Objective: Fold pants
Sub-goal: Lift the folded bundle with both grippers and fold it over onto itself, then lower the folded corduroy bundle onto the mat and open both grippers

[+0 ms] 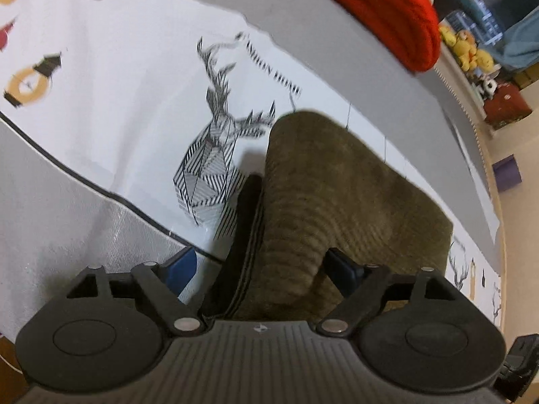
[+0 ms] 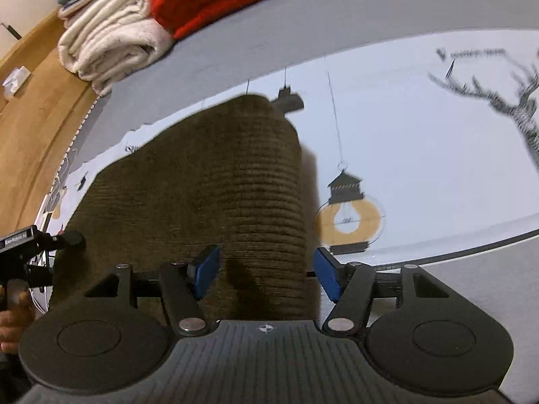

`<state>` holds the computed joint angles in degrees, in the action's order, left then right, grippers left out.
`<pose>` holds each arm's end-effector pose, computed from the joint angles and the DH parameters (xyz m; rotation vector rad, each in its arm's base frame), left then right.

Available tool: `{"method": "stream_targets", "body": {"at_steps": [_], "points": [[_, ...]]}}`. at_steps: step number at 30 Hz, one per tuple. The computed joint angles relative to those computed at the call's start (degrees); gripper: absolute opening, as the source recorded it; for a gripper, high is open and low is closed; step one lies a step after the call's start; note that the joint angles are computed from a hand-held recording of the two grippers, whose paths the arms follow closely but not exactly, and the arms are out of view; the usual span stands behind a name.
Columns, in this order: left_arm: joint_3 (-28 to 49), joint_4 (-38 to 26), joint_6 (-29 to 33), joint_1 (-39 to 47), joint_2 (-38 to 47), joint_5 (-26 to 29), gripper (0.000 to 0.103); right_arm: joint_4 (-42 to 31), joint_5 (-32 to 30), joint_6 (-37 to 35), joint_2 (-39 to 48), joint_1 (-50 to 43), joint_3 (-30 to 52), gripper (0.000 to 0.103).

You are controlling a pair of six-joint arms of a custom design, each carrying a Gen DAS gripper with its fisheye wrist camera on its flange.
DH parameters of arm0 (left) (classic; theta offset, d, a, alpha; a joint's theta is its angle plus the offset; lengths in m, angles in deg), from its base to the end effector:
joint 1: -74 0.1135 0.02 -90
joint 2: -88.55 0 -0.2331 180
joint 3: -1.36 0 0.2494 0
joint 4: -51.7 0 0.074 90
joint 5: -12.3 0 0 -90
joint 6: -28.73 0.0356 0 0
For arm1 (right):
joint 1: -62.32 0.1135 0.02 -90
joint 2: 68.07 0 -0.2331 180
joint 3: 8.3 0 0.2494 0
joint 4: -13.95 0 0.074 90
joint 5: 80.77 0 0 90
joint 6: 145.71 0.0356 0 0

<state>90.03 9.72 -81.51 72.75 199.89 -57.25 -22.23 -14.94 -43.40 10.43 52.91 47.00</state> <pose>0.3806 -0.0207 0.1375 -0.3390 2.6943 -0.5946 0.2559 -0.0276 0.1520 0.3355 2.5463 0.5665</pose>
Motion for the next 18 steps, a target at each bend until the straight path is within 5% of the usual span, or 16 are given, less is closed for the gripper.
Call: {"method": "stream_targets", "body": {"at_steps": [9,12,14,18], "points": [[4.1,-1.5,6.4,-4.3,5.5,-2.6,0.084,2.4,1.8,1.1,6.4,3.7,1.0,0.068],[5.4,-1.7,7.9,-5.5,6.6,-4.0,0.075,3.3,1.8,0.4,6.5,4.0,1.0,0.057],[6.1,-1.9,8.3,-5.9,7.0,-4.0,0.069,4.5,1.6,0.0,5.9,4.0,0.5,0.035],[6.1,-1.4,8.5,-7.0,5.7,-4.5,0.051,4.6,3.0,-1.5,3.2,4.3,0.2,0.022]]}}
